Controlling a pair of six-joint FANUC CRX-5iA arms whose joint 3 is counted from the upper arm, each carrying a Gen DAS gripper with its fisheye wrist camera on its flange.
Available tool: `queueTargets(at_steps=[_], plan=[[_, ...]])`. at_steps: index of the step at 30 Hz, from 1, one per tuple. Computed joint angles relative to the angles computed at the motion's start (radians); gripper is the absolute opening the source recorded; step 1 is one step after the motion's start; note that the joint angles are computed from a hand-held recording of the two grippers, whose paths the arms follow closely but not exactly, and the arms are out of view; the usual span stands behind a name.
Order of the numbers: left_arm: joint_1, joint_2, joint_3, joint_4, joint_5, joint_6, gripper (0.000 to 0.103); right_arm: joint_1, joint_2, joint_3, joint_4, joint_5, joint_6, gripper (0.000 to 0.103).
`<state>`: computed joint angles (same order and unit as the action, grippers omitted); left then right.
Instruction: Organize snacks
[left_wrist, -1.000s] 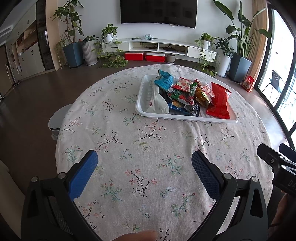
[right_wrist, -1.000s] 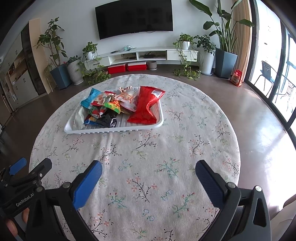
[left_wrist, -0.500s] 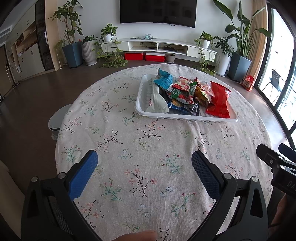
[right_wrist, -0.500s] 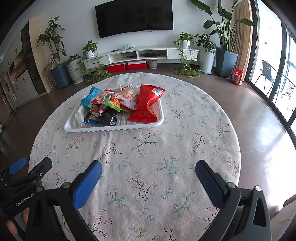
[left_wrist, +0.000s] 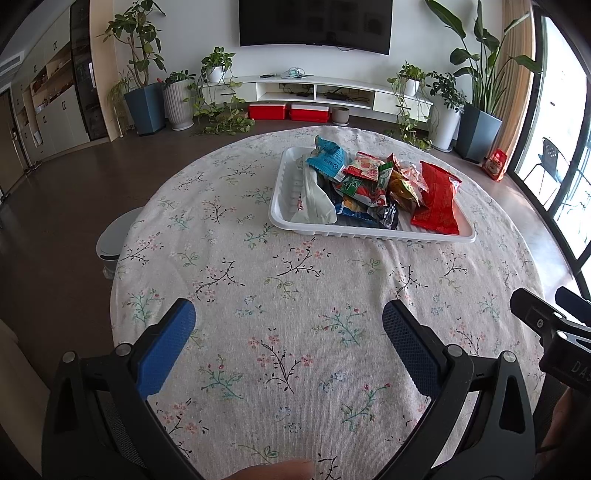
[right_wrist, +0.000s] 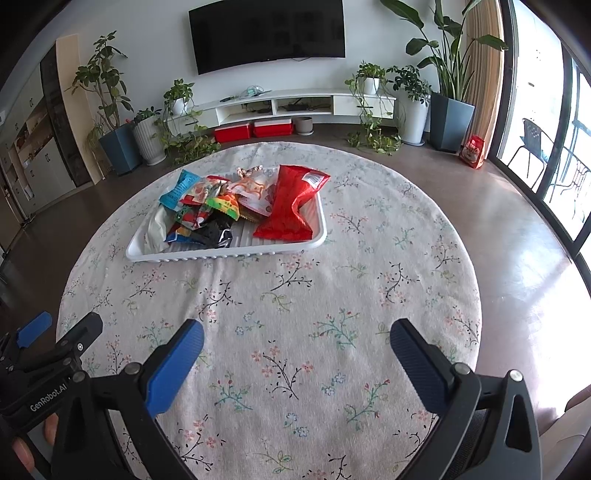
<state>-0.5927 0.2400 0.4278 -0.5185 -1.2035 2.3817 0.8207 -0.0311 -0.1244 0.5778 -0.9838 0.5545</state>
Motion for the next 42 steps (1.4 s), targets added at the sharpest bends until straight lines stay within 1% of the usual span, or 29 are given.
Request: queueTargets(at_steps=[42], plan=[[-0.002, 0.001, 0.001, 0.001, -0.001, -0.001, 0.103, -0.003, 0.002, 0.016, -0.015, -0.011, 0.019, 0.103]])
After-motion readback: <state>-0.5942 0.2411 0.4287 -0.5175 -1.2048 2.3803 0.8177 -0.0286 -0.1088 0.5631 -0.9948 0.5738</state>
